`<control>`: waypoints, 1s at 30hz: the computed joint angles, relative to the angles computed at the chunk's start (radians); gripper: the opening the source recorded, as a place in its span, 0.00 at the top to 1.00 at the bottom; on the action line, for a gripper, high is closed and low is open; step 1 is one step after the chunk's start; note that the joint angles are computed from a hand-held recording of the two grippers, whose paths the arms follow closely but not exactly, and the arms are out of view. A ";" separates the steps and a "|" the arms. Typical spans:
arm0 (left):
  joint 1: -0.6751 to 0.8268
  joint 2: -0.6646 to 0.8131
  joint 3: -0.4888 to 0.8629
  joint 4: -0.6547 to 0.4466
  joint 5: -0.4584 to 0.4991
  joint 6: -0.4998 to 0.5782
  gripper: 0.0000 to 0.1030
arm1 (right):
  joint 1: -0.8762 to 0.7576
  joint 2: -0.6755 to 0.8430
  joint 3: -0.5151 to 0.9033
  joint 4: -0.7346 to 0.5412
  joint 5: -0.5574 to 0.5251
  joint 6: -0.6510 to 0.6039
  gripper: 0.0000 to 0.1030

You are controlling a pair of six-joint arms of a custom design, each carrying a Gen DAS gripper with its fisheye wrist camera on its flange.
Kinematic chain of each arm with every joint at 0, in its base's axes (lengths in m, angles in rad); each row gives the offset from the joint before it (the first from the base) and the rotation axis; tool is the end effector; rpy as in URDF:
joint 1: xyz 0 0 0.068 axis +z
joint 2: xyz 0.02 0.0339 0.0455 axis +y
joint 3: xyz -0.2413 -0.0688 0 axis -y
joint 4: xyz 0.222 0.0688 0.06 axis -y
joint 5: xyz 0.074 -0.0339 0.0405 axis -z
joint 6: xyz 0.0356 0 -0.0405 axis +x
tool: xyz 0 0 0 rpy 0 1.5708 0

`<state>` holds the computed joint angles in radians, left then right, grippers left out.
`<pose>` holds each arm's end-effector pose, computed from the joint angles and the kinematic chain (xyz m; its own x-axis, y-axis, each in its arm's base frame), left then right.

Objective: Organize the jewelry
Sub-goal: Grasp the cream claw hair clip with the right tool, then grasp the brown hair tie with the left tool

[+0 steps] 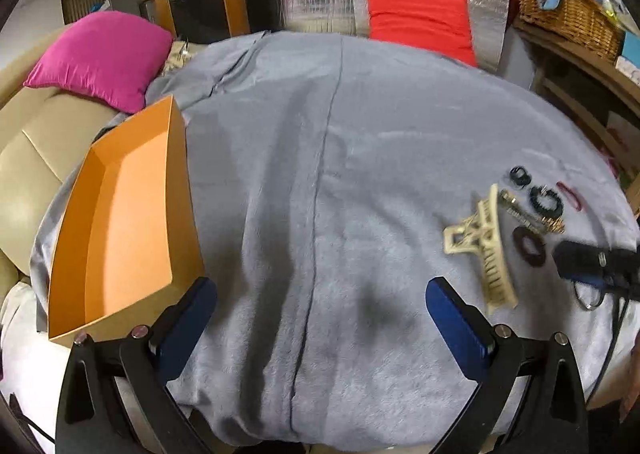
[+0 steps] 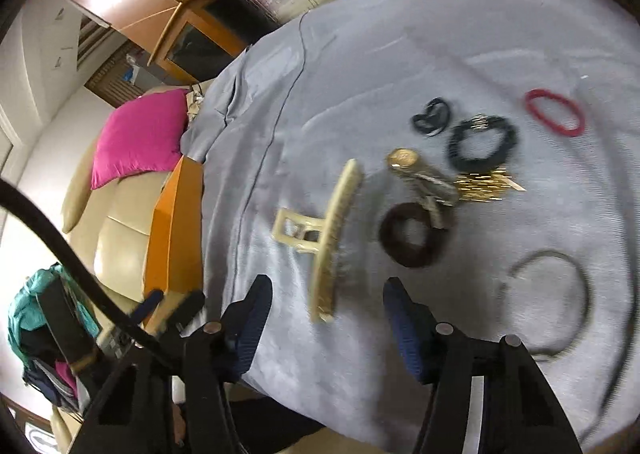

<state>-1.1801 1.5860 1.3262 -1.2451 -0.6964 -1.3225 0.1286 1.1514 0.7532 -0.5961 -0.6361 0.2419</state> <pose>0.1202 -0.2320 0.2546 -0.7654 -0.0943 -0.6366 -0.1980 0.9757 0.0935 0.2012 0.0473 0.2171 -0.9089 0.0768 -0.4099 -0.2128 0.7600 0.6141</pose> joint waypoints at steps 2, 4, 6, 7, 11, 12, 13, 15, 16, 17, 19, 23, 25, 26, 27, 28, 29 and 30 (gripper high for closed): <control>0.001 -0.009 -0.012 -0.012 -0.001 -0.006 0.00 | 0.018 0.058 0.002 0.076 -0.028 0.067 0.40; 0.001 -0.014 -0.019 -0.016 -0.004 -0.013 0.00 | 0.023 0.104 0.004 0.151 -0.062 0.144 0.40; 0.003 -0.013 -0.025 -0.003 0.017 -0.002 0.00 | 0.034 0.143 0.018 0.202 -0.058 0.200 0.40; 0.000 -0.002 -0.017 0.001 0.035 0.013 0.00 | 0.041 0.165 0.030 0.220 -0.048 0.225 0.40; -0.020 0.034 0.010 0.014 0.049 0.048 0.00 | 0.082 0.269 0.097 0.267 0.015 0.295 0.40; -0.025 0.038 0.013 0.011 0.047 0.046 0.00 | 0.090 0.295 0.111 0.278 0.024 0.310 0.42; -0.027 0.040 0.015 0.009 0.047 0.046 0.00 | 0.097 0.324 0.126 0.283 0.033 0.320 0.49; -0.025 0.034 0.011 0.007 0.052 0.042 0.00 | 0.108 0.371 0.158 0.267 0.063 0.321 0.58; -0.022 0.026 0.002 0.010 0.053 0.041 0.00 | 0.115 0.402 0.180 0.253 0.080 0.317 0.64; -0.020 0.022 -0.004 0.010 0.053 0.037 0.00 | 0.117 0.423 0.192 0.243 0.088 0.313 0.73; -0.017 0.017 -0.015 0.016 0.051 0.027 0.00 | 0.106 0.447 0.202 0.238 0.082 0.310 0.84; 0.007 0.003 -0.035 0.038 0.059 0.023 0.00 | 0.056 0.418 0.175 0.265 0.021 0.306 0.84; 0.013 0.006 -0.040 0.062 0.066 0.033 0.00 | 0.038 0.403 0.162 0.278 0.002 0.304 0.85; 0.013 0.014 -0.033 0.063 0.066 0.036 0.00 | 0.019 0.399 0.155 0.284 -0.036 0.310 0.87; 0.013 0.021 -0.028 0.067 0.064 0.040 0.00 | 0.000 0.386 0.144 0.282 -0.065 0.308 0.88; 0.011 0.035 -0.013 0.069 0.058 0.050 0.00 | -0.020 0.369 0.138 0.275 -0.086 0.301 0.89; 0.011 0.049 0.003 0.069 0.053 0.061 0.00 | -0.040 0.350 0.135 0.260 -0.096 0.287 0.89; 0.013 0.067 0.026 0.068 0.046 0.078 0.00 | -0.074 0.327 0.131 0.244 -0.119 0.270 0.89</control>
<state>-1.1670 1.6533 1.3518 -1.1773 -0.6506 -1.2447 0.0541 1.4785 0.8842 -0.3518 -0.7553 0.5122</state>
